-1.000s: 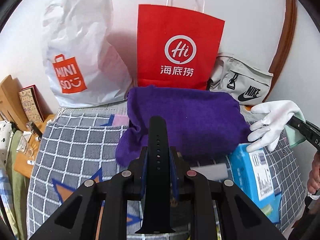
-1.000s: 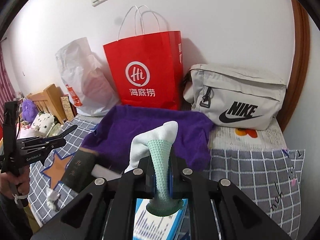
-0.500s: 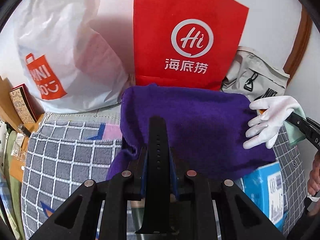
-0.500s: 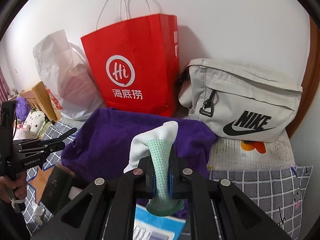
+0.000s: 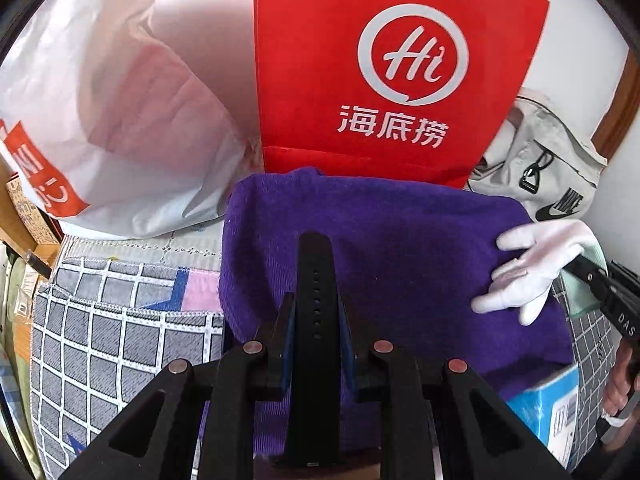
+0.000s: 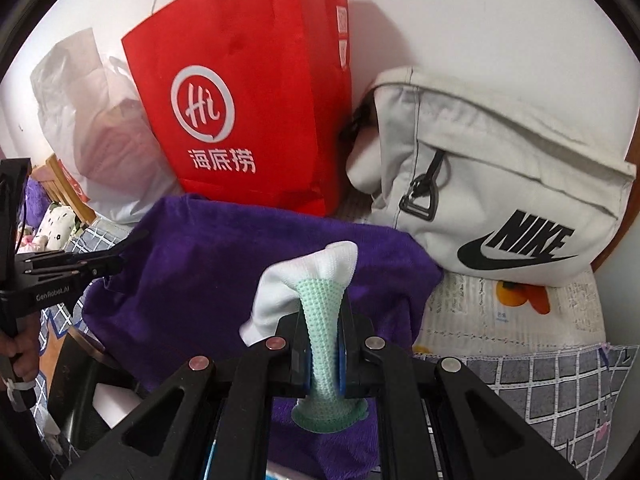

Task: Organize soft objects
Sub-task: 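Lower the strap onto the purple towel and open the left tool while the right tool releases the glove there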

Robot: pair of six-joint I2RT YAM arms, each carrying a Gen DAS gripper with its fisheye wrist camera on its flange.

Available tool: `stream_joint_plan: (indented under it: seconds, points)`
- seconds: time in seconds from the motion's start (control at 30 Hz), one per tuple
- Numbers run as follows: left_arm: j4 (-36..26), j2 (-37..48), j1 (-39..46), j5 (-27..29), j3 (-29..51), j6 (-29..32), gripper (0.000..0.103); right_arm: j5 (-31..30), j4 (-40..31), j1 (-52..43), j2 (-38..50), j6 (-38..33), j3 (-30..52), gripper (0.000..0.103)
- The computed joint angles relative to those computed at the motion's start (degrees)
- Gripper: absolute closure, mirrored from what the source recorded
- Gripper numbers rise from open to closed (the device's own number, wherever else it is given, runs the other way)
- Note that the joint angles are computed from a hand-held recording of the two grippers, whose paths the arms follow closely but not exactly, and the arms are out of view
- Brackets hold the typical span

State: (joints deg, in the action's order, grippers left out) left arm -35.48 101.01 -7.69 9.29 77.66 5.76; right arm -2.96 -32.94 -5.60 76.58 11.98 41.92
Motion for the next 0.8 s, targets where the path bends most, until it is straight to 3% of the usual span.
stream_joint_plan:
  seconds: [0.7,0.8]
  points:
    - [-0.8,10.8,-0.3,0.9,8.2,-2.6,0.083,-3.0,4.5,-0.6,7.0,-1.0,-2.3,0.091]
    - [-0.4,10.4,0.0,1.1,7.5,-1.7,0.082,-2.6,4.8,0.0,6.8,-1.0,-2.5,0.08]
